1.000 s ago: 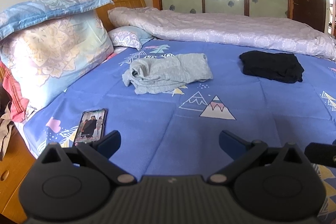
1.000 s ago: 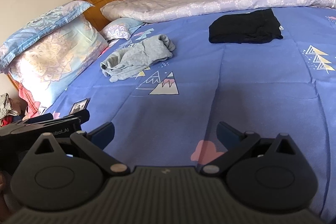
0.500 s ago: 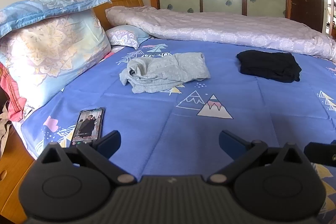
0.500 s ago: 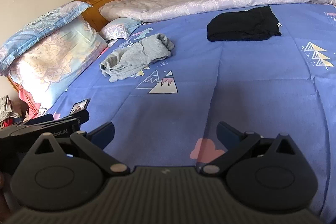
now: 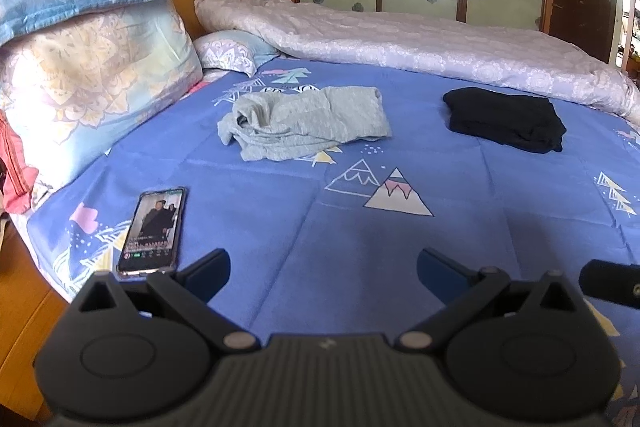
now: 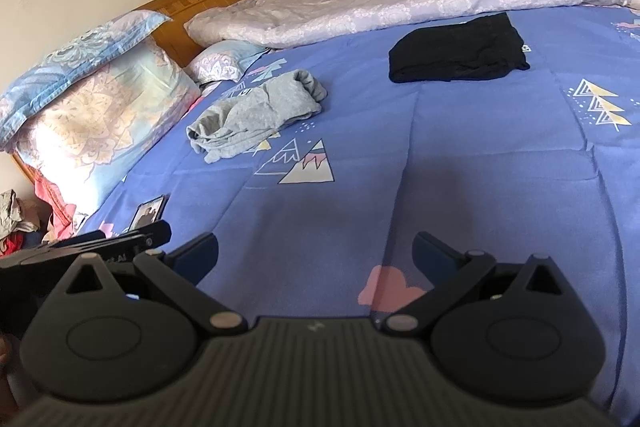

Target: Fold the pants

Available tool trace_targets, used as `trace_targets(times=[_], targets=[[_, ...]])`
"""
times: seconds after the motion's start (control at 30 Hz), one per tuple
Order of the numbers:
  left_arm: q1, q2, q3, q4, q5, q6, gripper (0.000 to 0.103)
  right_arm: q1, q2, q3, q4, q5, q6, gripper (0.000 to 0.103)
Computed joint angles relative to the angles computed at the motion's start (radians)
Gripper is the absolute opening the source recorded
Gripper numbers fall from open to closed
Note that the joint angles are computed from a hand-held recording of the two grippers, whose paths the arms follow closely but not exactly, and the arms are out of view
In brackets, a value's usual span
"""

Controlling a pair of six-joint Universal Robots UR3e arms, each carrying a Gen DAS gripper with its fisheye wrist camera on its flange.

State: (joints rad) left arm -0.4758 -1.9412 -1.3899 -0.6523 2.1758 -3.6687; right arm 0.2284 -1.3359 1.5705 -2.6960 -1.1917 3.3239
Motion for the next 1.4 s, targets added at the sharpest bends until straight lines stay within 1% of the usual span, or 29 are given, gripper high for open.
trace_targets(times=[0.23, 0.57, 0.9, 1.4], targets=[[-0.004, -0.01, 0.019, -0.04, 0.015, -0.006, 0.103, -0.001, -0.003, 0.005, -0.014, 0.0, 0.001, 0.103], [0.004, -0.025, 0.061, -0.13, 0.007, -0.03, 0.103, -0.005, -0.005, 0.012, -0.02, 0.003, 0.0, 0.103], [0.023, -0.023, 0.078, -0.207, -0.04, -0.06, 0.103, -0.002, -0.007, 0.011, -0.017, 0.002, -0.006, 0.103], [0.024, -0.035, 0.09, -0.236, -0.024, -0.053, 0.103, -0.01, 0.001, 0.003, 0.008, 0.018, -0.021, 0.103]])
